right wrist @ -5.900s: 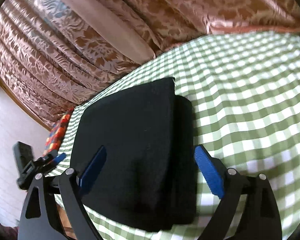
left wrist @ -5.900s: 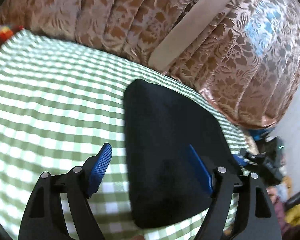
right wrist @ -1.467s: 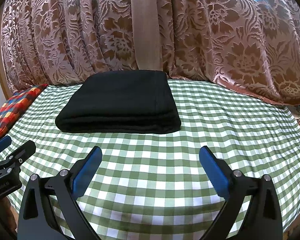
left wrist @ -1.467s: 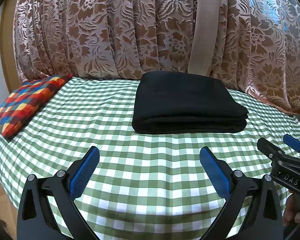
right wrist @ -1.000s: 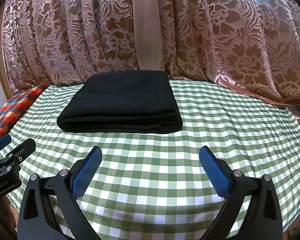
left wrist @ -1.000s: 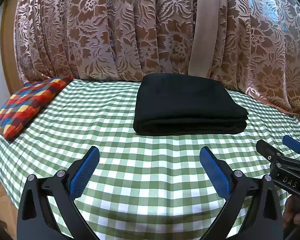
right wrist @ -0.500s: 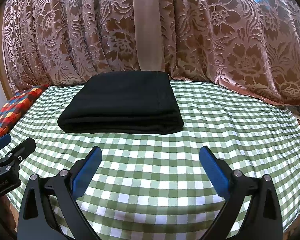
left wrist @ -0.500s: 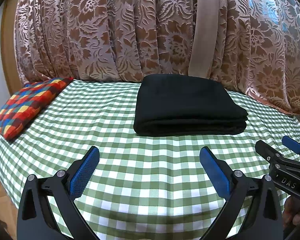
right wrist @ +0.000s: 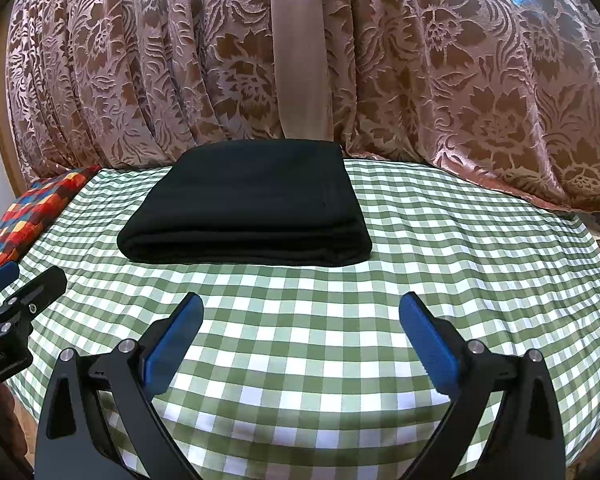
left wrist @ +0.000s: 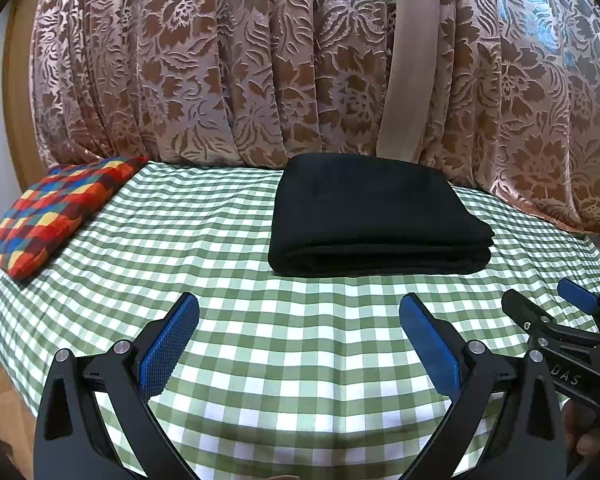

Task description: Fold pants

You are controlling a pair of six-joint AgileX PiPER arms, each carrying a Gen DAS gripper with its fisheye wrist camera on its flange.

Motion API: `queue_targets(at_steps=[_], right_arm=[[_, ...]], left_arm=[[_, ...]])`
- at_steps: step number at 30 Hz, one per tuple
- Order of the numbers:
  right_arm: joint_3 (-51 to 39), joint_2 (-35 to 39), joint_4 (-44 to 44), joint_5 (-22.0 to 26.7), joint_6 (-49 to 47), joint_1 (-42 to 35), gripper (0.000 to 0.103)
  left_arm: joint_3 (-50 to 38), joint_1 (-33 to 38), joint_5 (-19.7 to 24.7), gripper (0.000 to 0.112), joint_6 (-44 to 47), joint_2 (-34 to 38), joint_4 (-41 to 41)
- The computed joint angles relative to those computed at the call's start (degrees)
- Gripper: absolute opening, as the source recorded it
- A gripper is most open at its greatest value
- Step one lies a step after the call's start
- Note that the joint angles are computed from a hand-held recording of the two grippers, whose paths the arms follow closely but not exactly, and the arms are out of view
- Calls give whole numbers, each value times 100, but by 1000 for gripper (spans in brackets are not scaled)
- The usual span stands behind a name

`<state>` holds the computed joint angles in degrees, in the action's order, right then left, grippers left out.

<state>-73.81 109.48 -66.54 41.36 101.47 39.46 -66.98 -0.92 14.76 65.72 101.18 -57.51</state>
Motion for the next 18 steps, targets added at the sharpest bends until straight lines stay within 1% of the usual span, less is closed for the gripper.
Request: queue_targets(at_steps=[13,18], right_arm=[[23,-8,2,-48,-9,-21,98],[45,-1,-9,-75,20,-23,98]], left_arm=[[85,-38,-76,99,127,-87,-164],[67,-43,-51,99,34,-69,-65]])
